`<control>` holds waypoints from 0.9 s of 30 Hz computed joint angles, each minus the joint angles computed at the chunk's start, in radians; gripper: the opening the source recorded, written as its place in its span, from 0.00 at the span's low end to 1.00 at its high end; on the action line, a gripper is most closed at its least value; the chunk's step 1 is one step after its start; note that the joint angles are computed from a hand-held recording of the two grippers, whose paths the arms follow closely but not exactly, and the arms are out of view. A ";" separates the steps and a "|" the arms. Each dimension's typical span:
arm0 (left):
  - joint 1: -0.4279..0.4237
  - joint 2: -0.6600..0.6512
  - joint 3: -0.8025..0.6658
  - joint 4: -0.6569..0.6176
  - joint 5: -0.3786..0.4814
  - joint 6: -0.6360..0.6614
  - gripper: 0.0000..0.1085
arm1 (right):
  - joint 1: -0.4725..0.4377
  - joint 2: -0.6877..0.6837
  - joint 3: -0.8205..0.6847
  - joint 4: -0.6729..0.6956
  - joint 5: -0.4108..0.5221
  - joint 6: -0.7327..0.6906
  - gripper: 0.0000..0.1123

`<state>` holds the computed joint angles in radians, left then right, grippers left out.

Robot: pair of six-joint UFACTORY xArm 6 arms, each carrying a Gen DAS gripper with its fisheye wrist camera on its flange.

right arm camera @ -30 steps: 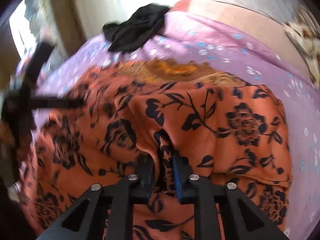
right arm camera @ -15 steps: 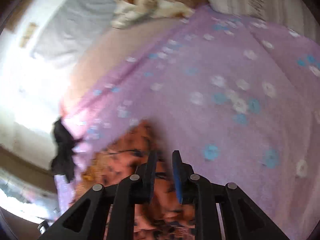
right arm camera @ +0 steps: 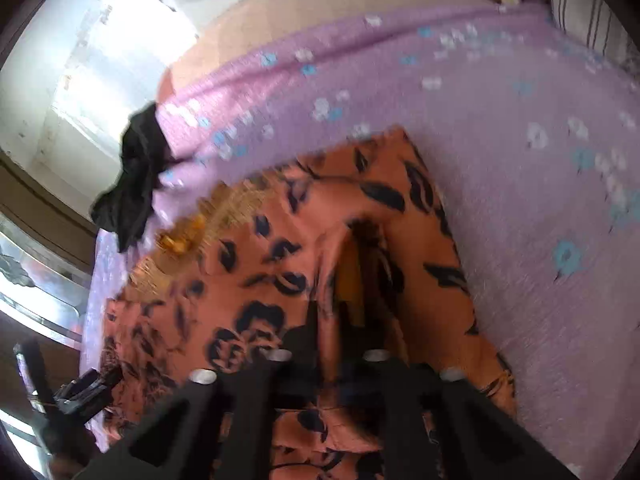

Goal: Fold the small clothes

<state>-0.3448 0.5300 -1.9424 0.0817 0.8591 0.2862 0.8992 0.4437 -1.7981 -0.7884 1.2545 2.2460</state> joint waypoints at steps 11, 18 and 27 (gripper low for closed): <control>-0.024 -0.070 0.145 0.068 -0.117 0.050 0.78 | -0.008 -0.111 0.131 0.123 0.056 0.113 0.11; -0.011 -0.046 0.077 -0.032 -0.045 0.071 0.78 | 0.078 -0.087 0.039 -0.146 0.232 0.119 0.12; -0.055 -0.117 0.220 -0.037 -0.115 0.189 0.78 | -0.042 -0.065 0.106 0.096 -0.075 -0.043 0.10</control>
